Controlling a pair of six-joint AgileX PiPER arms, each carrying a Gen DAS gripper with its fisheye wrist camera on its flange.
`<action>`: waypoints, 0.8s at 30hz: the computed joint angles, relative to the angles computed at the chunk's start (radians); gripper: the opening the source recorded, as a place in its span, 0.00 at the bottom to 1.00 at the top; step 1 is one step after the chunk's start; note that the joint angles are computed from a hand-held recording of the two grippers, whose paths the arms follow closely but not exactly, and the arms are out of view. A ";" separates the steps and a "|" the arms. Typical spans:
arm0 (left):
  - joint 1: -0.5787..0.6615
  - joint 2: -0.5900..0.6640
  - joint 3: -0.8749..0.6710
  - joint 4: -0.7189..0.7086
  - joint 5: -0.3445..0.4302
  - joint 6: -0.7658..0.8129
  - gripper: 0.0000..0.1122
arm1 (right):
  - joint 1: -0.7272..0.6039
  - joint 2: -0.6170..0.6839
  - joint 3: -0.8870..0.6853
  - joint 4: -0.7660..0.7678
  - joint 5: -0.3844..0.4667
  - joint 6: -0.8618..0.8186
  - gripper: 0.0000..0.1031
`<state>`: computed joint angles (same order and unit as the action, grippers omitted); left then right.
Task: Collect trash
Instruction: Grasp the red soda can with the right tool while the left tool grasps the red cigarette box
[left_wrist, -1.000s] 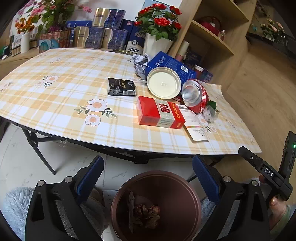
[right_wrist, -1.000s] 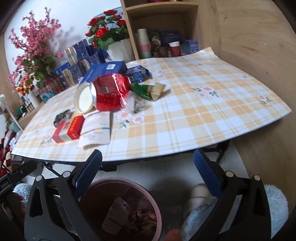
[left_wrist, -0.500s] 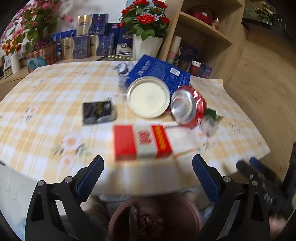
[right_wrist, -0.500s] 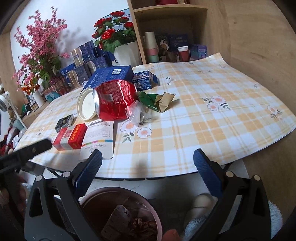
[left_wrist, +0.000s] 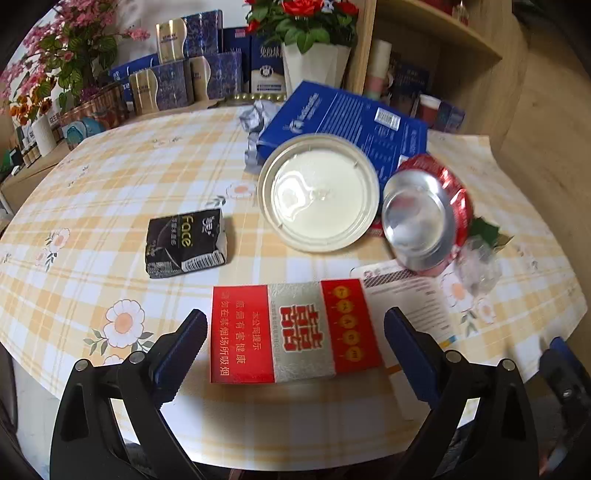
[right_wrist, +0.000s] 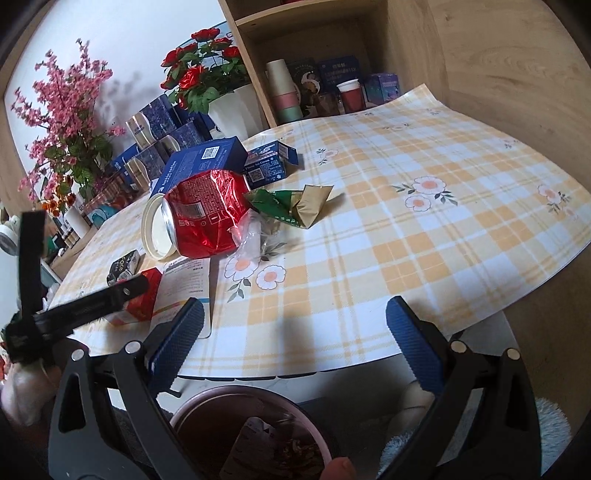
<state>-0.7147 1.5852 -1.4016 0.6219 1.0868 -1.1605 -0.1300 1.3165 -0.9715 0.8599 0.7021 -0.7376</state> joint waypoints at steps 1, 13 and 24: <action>0.004 0.008 -0.005 -0.002 0.002 0.005 0.84 | -0.003 0.005 -0.003 0.009 0.009 -0.003 0.94; 0.004 -0.029 0.056 0.049 -0.055 0.003 0.78 | -0.014 0.080 -0.136 0.160 0.126 -0.208 0.94; -0.049 -0.188 0.141 0.129 -0.032 -0.152 0.78 | 0.204 0.377 -0.580 -0.080 0.188 -0.083 0.94</action>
<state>-0.7637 1.3971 -1.2605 0.7510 1.0546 -1.3126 0.0739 1.6939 -1.5511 0.7800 0.8900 -0.8208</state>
